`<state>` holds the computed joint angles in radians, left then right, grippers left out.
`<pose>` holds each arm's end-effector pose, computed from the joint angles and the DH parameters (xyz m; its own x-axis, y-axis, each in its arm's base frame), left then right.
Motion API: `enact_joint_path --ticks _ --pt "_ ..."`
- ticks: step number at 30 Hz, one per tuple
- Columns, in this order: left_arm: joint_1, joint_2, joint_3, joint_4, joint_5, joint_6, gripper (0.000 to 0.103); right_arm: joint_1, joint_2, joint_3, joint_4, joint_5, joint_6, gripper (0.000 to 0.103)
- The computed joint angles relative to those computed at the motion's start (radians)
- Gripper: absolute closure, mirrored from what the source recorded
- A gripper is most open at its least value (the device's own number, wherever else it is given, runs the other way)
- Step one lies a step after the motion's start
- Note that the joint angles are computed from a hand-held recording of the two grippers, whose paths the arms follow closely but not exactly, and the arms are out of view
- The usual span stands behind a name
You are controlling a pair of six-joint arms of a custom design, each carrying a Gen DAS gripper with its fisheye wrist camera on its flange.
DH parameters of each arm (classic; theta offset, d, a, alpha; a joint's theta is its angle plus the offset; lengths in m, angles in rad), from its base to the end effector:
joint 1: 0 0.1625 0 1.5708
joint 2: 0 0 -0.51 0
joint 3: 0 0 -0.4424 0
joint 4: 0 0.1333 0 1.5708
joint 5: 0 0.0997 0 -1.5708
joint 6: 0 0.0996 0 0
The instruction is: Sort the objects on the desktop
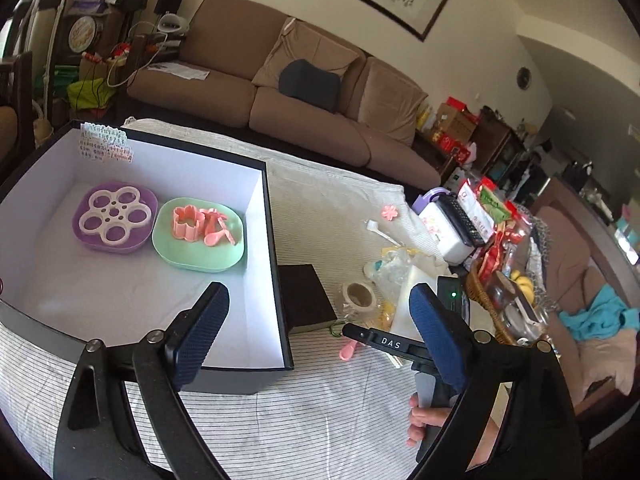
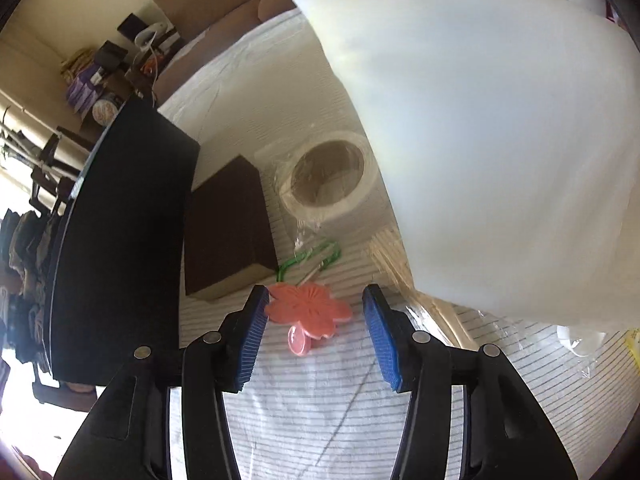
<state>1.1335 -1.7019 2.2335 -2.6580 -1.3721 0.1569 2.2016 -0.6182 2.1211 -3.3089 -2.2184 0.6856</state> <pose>-0.0524 -0.4732 0.4135 -0.8645 0.4372 -0.2481 0.5010 0.7100 -0.4948 0.3901 -0.4099 -0.0373 -0.9258 0.2210 0.3066 0.0163 0.8338 -0.5518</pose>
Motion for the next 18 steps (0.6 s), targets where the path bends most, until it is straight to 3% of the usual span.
enact_joint_path --ticks 6,14,15,16,18 --pt "0.036 0.009 -0.004 -0.024 -0.030 0.061 0.012 0.034 0.019 -0.080 0.208 -0.124 -0.012 0.053" --pt "0.076 0.007 -0.026 0.044 -0.117 0.034 0.012 0.053 0.031 -0.059 0.189 -0.173 -0.064 0.049" --pt "0.077 0.008 -0.026 0.046 -0.119 0.036 0.012 0.054 0.038 -0.062 0.173 -0.170 -0.101 0.062" --pt "0.077 0.010 -0.025 0.048 -0.115 0.037 0.012 0.053 0.039 -0.062 0.161 -0.160 -0.117 0.083" --pt "0.076 0.014 -0.025 0.063 -0.113 0.043 0.012 0.046 0.025 -0.048 0.124 -0.111 -0.123 0.089"
